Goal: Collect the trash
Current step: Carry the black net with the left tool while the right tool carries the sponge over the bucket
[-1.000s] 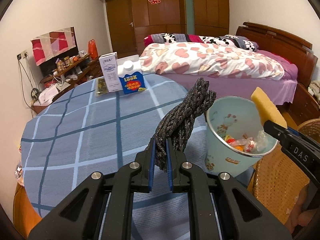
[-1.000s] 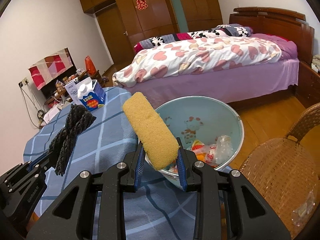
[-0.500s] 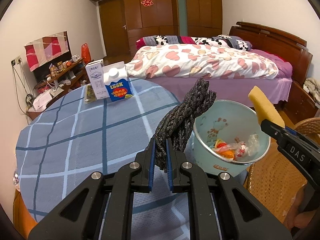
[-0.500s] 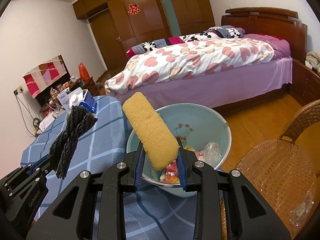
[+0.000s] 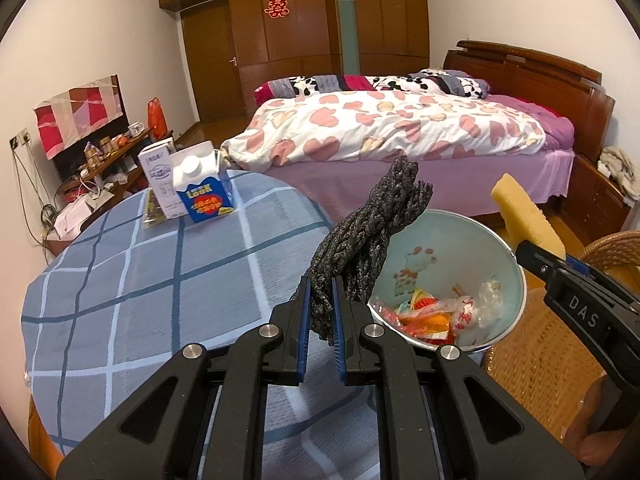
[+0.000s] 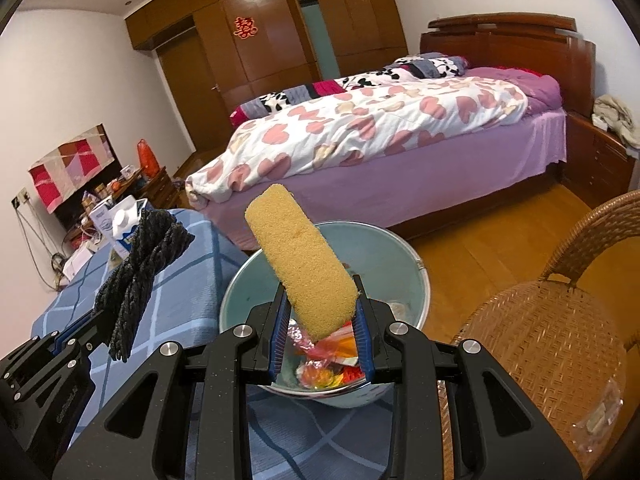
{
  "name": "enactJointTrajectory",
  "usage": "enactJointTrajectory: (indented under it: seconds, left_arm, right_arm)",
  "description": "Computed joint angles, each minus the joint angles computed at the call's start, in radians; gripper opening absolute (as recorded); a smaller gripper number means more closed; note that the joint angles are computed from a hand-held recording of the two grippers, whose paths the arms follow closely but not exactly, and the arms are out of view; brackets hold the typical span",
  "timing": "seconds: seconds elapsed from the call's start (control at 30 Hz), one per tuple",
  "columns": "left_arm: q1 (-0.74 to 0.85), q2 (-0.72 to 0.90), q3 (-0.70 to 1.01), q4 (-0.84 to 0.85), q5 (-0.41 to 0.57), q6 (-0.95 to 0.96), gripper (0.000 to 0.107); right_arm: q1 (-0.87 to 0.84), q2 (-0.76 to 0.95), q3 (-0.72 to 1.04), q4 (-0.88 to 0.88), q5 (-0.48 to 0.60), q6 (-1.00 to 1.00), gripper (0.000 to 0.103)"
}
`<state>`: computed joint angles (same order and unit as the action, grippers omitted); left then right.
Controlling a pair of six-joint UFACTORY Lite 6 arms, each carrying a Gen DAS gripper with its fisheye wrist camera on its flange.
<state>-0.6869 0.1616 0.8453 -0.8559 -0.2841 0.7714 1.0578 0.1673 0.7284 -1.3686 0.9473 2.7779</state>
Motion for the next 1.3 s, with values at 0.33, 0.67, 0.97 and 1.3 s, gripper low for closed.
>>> enactJointTrajectory:
  seconds: [0.33,0.67,0.97,1.3]
  left_arm:
    - [-0.052,0.126,0.122,-0.109,-0.003,0.088,0.01]
    - [-0.065,0.238,0.214,-0.17,0.023,0.127,0.01]
    - [-0.073,0.353,0.319,-0.288,0.035,0.239,0.01]
    - [-0.065,0.448,0.415,-0.397,0.057,0.357,0.01]
  right_arm:
    - [-0.057,-0.02,-0.063,-0.025,-0.016,0.05,0.03]
    - [-0.12,0.003,-0.102,-0.054,-0.079,0.111,0.03]
    - [-0.175,0.039,-0.098,-0.093,-0.121,0.15,0.03]
    - [-0.201,0.073,-0.097,-0.112,-0.155,0.172,0.03]
